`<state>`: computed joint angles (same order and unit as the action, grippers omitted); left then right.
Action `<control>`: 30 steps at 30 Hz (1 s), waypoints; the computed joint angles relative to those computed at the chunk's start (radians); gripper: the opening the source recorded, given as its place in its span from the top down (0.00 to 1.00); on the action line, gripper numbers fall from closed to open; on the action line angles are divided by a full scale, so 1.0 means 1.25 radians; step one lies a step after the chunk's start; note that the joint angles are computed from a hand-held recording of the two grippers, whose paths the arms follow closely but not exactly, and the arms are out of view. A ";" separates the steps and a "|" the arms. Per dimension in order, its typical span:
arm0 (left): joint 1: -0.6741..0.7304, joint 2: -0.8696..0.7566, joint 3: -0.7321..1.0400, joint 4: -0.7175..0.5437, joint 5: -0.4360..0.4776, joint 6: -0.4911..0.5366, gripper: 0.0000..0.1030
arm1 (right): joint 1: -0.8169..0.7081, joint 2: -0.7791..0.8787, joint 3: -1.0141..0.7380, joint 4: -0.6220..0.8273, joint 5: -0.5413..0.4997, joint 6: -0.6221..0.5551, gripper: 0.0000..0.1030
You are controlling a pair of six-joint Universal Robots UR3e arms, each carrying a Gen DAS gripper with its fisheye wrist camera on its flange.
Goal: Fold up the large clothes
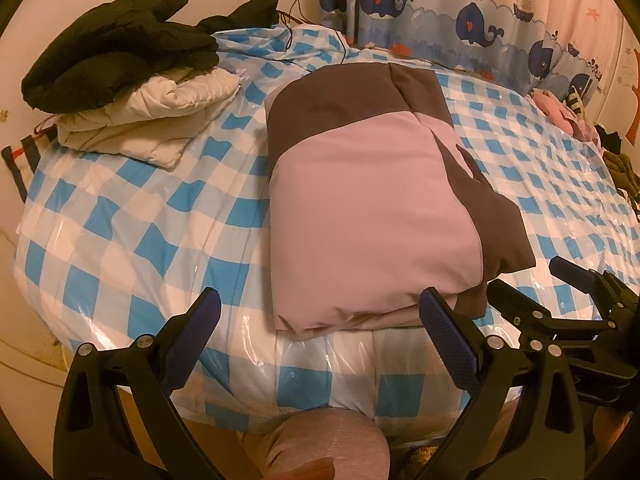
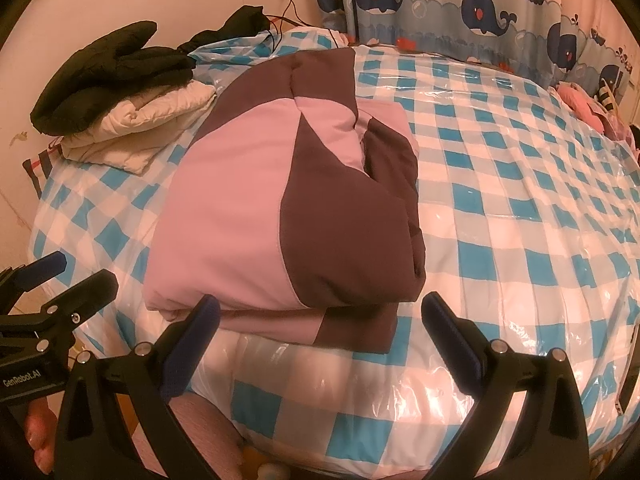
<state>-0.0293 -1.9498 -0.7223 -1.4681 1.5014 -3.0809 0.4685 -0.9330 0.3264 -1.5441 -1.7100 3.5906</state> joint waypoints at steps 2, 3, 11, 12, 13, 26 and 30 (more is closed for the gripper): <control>-0.001 -0.001 0.002 -0.001 0.001 0.000 0.08 | 0.000 -0.004 0.006 -0.002 0.001 0.001 0.07; -0.001 -0.002 0.003 -0.004 0.001 0.000 0.08 | -0.003 0.002 -0.008 0.009 0.004 -0.003 0.07; 0.001 -0.003 0.002 -0.010 -0.009 -0.001 0.08 | -0.016 -0.016 0.028 -0.003 0.017 -0.013 0.07; 0.000 -0.003 -0.004 -0.007 -0.009 -0.002 0.08 | -0.016 -0.009 0.015 0.004 0.016 -0.013 0.07; 0.000 -0.002 -0.006 -0.005 -0.008 -0.003 0.08 | -0.018 -0.004 0.006 0.009 0.019 -0.014 0.07; -0.009 -0.005 -0.017 -0.010 -0.016 0.000 0.08 | -0.025 -0.028 0.062 -0.019 0.029 -0.016 0.07; -0.009 -0.008 -0.011 -0.016 -0.014 0.001 0.08 | -0.027 -0.027 0.060 -0.018 0.030 -0.019 0.07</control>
<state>-0.0400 -1.9604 -0.7356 -1.4879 1.4845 -3.0800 0.4344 -0.9664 0.4012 -1.5662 -1.6724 3.5667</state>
